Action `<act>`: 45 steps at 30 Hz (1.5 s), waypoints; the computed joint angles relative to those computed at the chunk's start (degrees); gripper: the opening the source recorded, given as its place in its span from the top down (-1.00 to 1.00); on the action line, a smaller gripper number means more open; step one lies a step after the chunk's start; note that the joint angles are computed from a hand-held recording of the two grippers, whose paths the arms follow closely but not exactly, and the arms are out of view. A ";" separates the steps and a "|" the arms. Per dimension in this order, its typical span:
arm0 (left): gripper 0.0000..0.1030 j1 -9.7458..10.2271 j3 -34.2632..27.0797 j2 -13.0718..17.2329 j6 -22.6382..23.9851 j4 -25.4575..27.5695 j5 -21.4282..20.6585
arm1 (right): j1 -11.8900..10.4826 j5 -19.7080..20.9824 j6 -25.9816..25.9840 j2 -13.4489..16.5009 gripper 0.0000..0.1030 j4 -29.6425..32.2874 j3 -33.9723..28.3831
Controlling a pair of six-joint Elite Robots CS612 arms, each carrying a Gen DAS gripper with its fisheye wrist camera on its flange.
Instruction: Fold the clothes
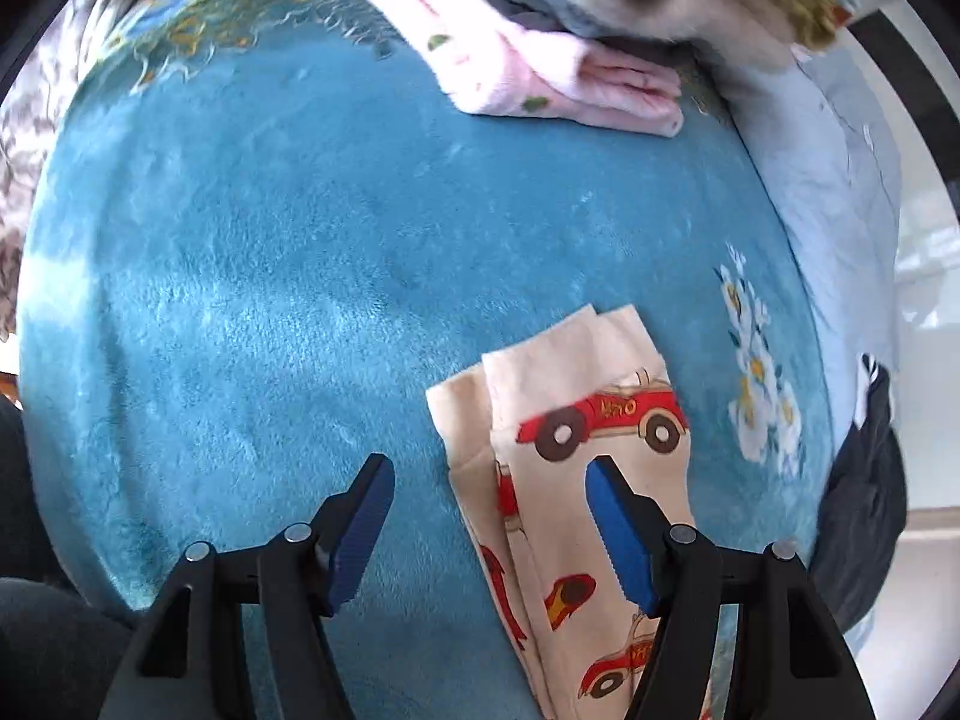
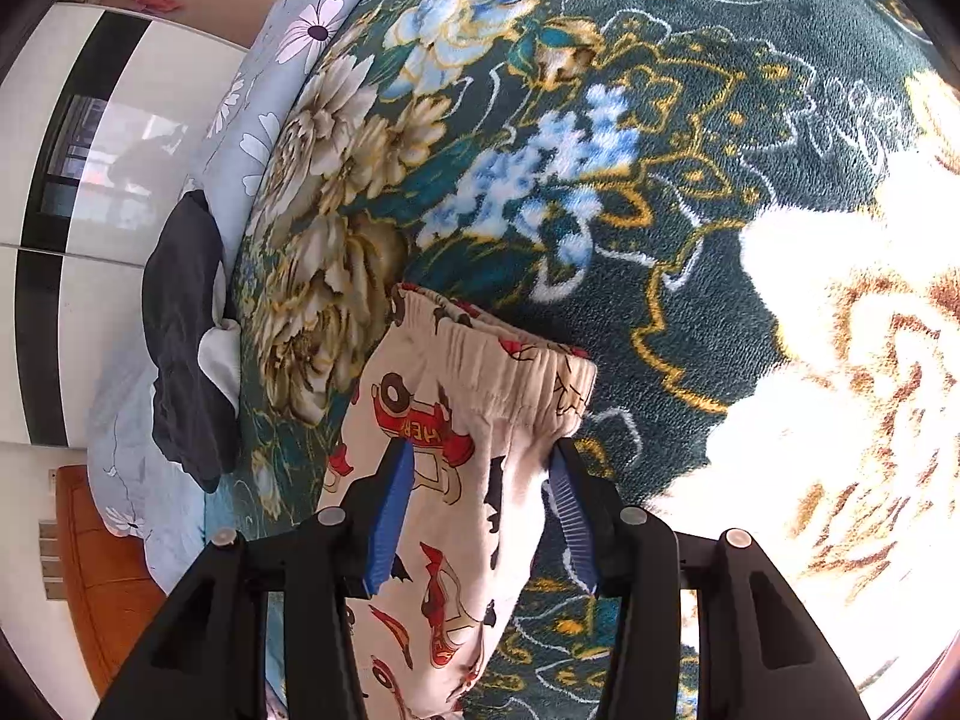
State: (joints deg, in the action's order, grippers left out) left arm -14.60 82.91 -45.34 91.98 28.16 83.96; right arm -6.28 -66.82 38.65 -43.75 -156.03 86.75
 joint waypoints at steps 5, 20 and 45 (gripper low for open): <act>-0.37 1.46 1.18 0.73 -3.99 -5.67 4.90 | 0.51 -1.56 0.48 0.03 0.07 1.30 -0.81; 0.66 1.00 3.23 0.24 -9.78 -13.70 -2.00 | -0.05 -0.02 3.34 0.46 0.07 2.15 -0.54; 0.69 -13.37 -26.13 11.27 39.28 5.88 17.30 | -0.64 -2.24 -12.12 -3.61 0.07 2.18 1.85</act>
